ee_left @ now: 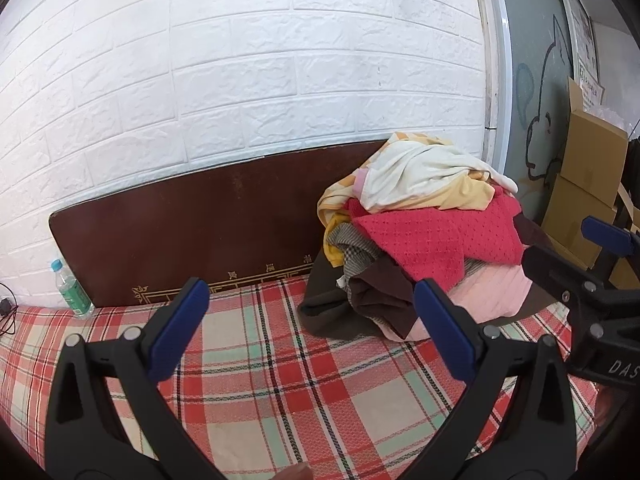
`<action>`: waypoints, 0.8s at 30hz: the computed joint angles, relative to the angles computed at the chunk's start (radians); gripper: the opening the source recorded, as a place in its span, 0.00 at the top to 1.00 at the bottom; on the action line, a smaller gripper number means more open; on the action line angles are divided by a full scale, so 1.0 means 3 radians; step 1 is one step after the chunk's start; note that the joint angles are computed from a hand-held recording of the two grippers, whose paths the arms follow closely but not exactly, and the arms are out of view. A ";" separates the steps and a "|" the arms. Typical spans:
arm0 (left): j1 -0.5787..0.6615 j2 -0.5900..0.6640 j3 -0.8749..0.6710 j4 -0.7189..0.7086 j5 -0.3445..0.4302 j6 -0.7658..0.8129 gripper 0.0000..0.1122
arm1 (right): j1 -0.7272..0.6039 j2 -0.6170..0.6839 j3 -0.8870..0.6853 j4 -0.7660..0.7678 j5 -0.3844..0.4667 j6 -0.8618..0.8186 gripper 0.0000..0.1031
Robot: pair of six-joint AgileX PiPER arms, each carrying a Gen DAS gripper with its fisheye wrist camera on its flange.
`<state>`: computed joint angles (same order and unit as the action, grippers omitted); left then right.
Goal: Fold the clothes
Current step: 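Move both grippers toward the clothes pile on the bed, then grasp the cream yellow-sleeved T-shirt with the right gripper and lift it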
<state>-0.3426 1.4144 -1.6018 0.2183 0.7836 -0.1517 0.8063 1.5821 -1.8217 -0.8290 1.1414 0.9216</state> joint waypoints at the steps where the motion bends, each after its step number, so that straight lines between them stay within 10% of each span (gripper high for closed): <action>1: 0.0000 0.0012 -0.0027 -0.0002 0.0008 0.0001 0.09 | -0.0016 0.0013 -0.0041 0.0027 -0.0006 -0.0038 0.00; 24: 0.0052 0.0724 -0.0669 0.0079 0.0010 -0.0060 0.09 | -0.1098 0.1097 -0.1489 0.1208 -0.0128 -0.1967 0.01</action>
